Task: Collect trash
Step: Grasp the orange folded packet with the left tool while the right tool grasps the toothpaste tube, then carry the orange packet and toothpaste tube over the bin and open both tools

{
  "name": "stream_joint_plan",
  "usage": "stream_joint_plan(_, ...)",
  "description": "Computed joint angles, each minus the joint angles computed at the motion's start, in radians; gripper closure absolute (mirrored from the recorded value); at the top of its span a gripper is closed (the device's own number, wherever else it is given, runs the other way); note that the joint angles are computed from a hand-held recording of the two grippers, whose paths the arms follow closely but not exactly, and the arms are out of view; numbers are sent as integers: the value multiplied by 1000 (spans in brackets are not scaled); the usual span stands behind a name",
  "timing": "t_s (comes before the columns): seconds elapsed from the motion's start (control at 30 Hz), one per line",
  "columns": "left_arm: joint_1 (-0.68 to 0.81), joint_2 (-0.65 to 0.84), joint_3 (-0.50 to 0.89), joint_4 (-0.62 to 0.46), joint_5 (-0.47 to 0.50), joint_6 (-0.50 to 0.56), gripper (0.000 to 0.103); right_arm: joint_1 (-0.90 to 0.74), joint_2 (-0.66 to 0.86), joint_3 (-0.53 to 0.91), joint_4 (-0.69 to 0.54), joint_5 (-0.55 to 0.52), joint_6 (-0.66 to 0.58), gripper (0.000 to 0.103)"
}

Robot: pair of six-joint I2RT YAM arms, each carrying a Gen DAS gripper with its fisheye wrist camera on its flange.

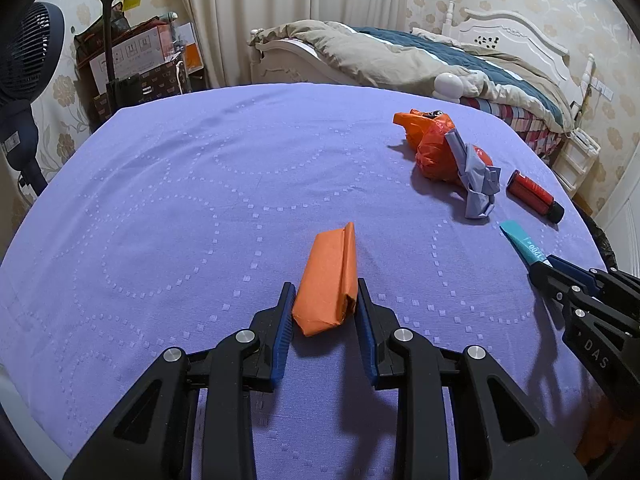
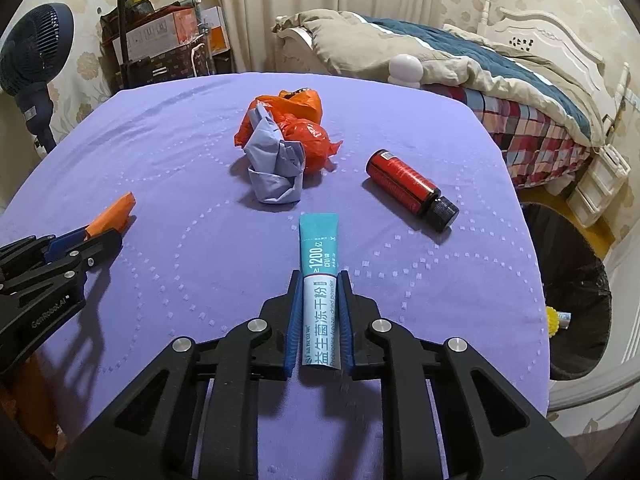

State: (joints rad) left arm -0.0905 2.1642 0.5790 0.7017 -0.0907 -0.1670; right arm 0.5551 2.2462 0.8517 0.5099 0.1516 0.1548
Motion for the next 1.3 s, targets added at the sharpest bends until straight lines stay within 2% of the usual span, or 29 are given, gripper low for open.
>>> stream_joint_plan(0.47, -23, -28, -12, 3, -8, -10, 73, -38, -60, -99, 81, -20, 10, 87)
stream_joint_plan(0.77, -143, -75, 11, -10, -11, -36, 73, -138, -134, -190, 147, -30, 12, 87)
stream_joint_plan(1.03, -286, -49, 152, -81, -31, -37, 73, -294, -175, -238, 195, -41, -10, 87)
stream_joint_plan(1.3, -411, 47, 380, -188, -34, -36, 73, -483, -151, -200, 201, -75, -44, 87)
